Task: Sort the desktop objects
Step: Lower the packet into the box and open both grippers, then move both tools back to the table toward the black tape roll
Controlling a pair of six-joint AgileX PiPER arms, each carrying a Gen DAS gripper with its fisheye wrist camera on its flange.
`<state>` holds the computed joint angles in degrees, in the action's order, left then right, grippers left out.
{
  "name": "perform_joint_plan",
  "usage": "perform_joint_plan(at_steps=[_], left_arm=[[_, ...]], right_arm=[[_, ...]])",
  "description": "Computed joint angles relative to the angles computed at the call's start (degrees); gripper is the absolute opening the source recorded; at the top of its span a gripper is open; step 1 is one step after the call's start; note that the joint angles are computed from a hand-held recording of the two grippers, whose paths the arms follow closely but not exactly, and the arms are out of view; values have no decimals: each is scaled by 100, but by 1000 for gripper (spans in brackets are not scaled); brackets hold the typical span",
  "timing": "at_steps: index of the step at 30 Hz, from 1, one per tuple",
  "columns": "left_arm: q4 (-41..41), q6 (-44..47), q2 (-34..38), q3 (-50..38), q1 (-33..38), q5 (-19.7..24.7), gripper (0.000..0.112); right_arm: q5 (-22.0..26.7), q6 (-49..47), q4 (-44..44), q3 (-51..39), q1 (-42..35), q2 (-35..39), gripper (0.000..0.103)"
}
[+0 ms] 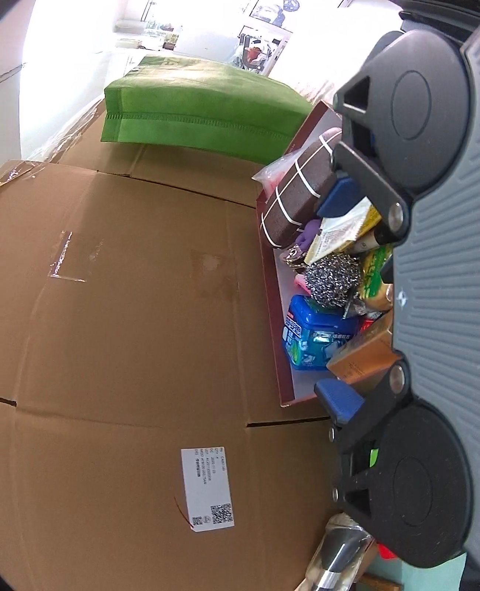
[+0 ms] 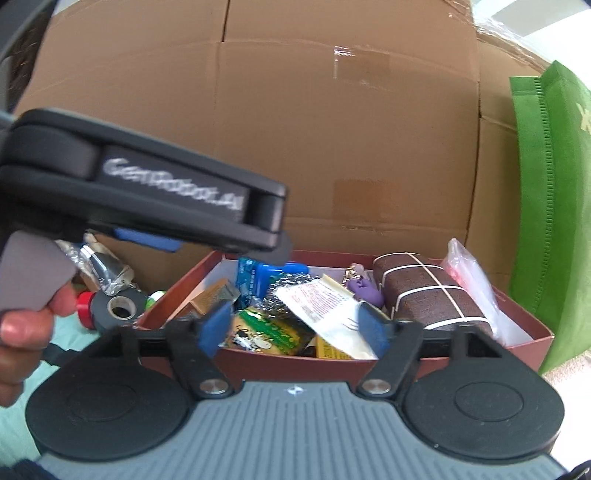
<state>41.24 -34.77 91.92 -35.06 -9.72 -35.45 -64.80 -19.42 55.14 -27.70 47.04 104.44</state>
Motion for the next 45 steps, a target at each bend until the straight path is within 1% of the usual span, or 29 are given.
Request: perform_joint_plan(at_steps=[3, 7, 8, 9, 13, 17, 20, 25, 30, 35, 39, 42, 45], left_arm=[[197, -192, -20, 5, 69, 26, 100], [208, -211, -48, 75, 34, 82, 101], [237, -241, -58, 88, 31, 96, 101], [237, -249, -73, 111, 28, 111, 101], [9, -133, -220, 253, -29, 237, 101], [-11, -194, -411, 481, 49, 137, 101], [-165, -125, -601, 603, -4, 321, 101], [-228, -51, -833, 764, 32, 454, 102], [245, -525, -975, 826, 261, 480, 102], [1127, -1319, -1099, 870, 598, 436, 102], [1893, -1897, -1247, 1051, 1066, 147, 101], [2197, -1910, -1410, 1309, 1459, -50, 101], [2529, -1827, -1459, 1570, 2123, -475, 101]], right_arm=[[-16, 98, 68, -12, -15, 14, 93], [88, 251, 96, -8, -47, -46, 93], [84, 205, 178, -22, -15, -54, 95], [28, 146, 367, -21, 121, -50, 98], [37, 42, 617, -48, 233, -87, 98], [74, -198, 979, -78, 394, -214, 101], [118, -335, 1190, -111, 531, -288, 101], [192, -482, 1385, -152, 736, -377, 101], [144, -745, 1681, -239, 1008, -426, 101], [157, -1003, 1941, -327, 1230, -511, 101], [96, -1176, 2125, -434, 1511, -528, 101], [57, -1258, 2160, -553, 1744, -466, 101], [100, -1437, 2155, -749, 1958, -316, 101]])
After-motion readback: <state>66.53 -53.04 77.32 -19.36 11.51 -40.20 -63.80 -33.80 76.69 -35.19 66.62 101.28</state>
